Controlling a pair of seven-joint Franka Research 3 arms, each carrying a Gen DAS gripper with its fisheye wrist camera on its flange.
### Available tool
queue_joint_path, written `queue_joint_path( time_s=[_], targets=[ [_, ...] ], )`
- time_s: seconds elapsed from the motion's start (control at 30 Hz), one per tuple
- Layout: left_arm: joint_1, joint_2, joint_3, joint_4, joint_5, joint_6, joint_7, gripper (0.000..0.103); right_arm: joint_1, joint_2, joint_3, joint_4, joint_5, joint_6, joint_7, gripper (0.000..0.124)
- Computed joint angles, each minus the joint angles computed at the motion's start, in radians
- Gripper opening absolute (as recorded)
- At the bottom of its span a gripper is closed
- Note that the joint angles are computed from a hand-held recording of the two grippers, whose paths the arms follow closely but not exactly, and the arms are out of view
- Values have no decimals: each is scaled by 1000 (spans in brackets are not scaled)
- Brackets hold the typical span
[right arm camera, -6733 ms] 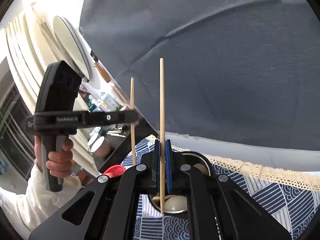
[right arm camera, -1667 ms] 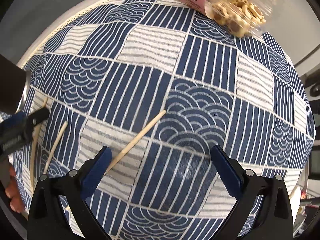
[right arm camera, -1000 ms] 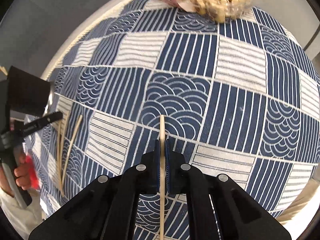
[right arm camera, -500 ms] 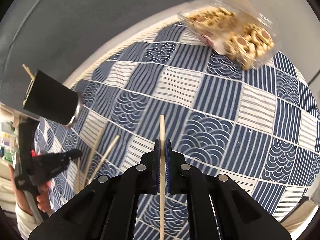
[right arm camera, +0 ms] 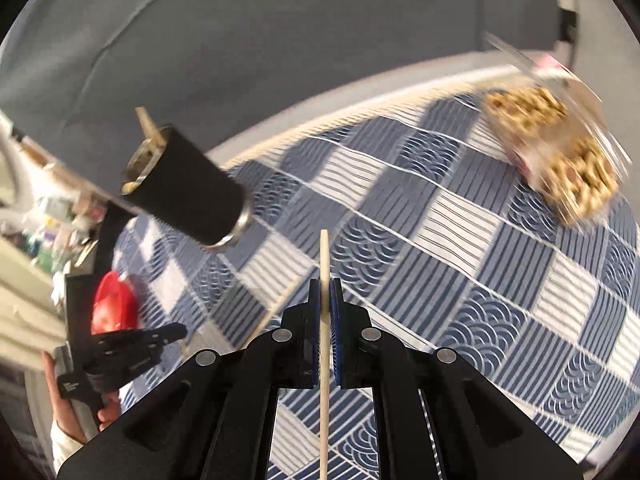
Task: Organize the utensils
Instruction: 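Lift both chopsticks and lower them upright into the black cup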
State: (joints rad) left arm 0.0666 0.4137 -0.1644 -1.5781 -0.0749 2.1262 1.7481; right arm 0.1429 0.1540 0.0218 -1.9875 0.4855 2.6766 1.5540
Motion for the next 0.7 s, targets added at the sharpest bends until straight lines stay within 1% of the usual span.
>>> queue_joint_path(
  time_s=[0.1, 0.27, 0.37, 0.43, 0.53, 0.7],
  targets=[
    [-12, -37, 12, -30, 15, 17, -73, 5, -12, -4, 13, 22, 40, -22, -92, 5],
    [-52, -72, 9, -68, 33, 62, -208, 5, -21, -26, 18, 31, 112, -33, -216, 5],
    [-57, -118, 10, -117, 38, 83, -260, 5, -24, -42, 14, 29, 139, -43, -290, 5],
    [-74, -136, 12, -139, 66, 99, -304, 5, -31, -52, 14, 28, 193, -60, -358, 5],
    [-89, -173, 18, -170, 106, 96, -363, 5, -38, -64, 7, 26, 245, -89, -434, 5],
    [-106, -226, 19, -214, 146, 109, -445, 5, -40, -104, -7, -5, 295, -108, -535, 5]
  ],
)
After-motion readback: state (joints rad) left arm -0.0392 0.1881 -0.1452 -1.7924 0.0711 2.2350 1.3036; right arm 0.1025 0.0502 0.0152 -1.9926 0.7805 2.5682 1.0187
